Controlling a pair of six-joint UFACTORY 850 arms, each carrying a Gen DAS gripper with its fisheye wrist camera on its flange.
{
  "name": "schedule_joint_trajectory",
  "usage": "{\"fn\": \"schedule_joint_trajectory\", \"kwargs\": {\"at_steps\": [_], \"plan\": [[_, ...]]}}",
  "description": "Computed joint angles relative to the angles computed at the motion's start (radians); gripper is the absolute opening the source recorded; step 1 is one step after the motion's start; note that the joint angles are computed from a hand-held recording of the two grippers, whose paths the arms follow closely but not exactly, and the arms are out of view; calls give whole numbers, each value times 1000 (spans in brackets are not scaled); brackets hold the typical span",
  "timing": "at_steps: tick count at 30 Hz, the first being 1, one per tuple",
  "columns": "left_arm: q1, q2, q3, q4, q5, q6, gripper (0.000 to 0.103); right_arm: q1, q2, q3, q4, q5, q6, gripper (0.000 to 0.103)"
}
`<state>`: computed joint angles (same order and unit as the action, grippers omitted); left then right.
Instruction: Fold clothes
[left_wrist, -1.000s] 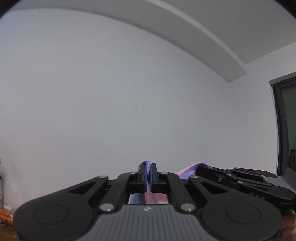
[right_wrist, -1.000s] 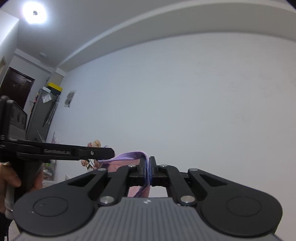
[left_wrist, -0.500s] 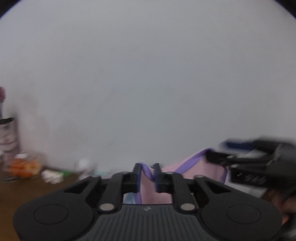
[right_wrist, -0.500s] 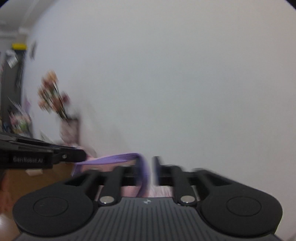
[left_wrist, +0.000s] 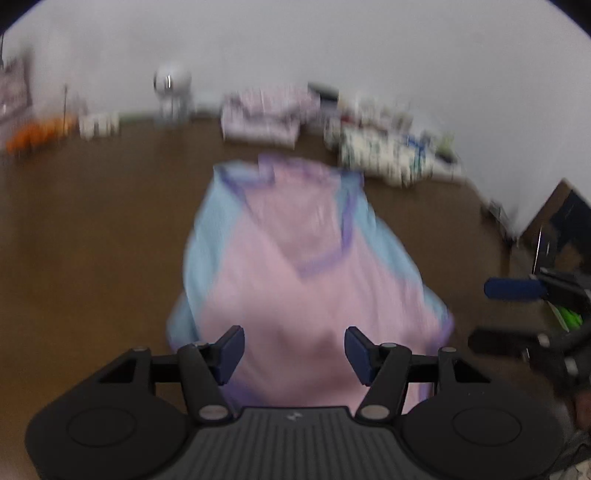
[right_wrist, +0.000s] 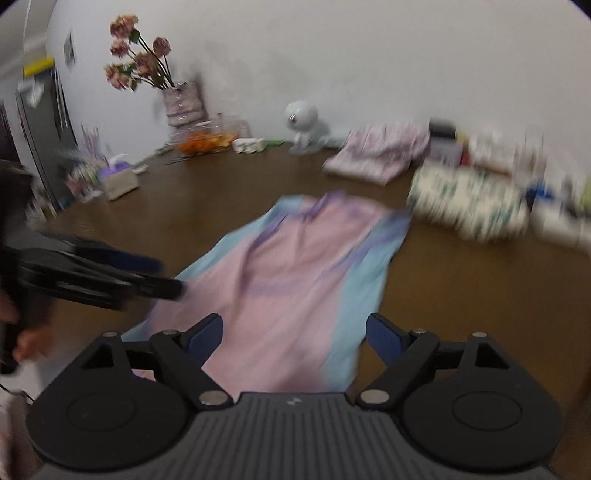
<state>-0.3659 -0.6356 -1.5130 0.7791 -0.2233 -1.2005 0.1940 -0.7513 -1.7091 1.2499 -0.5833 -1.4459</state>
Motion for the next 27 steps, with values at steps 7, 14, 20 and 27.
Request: {"fn": "schedule_joint_trajectory", "kwargs": {"at_steps": [7,14,20,27], "plan": [[-59,21,61,84,-4,-179,64,-49,147,281,342,-52,-331,94],[-119,-5,36,117,-170,-240,65,-82,127,315,538,-33,-580,100],[-139,-17,43,264,-210,-454,74,-120,76,279,540,-131,-554,102],[-139,-54,-23,181,-280,-386,71,-121,61,272,558,-136,-523,102]]}}
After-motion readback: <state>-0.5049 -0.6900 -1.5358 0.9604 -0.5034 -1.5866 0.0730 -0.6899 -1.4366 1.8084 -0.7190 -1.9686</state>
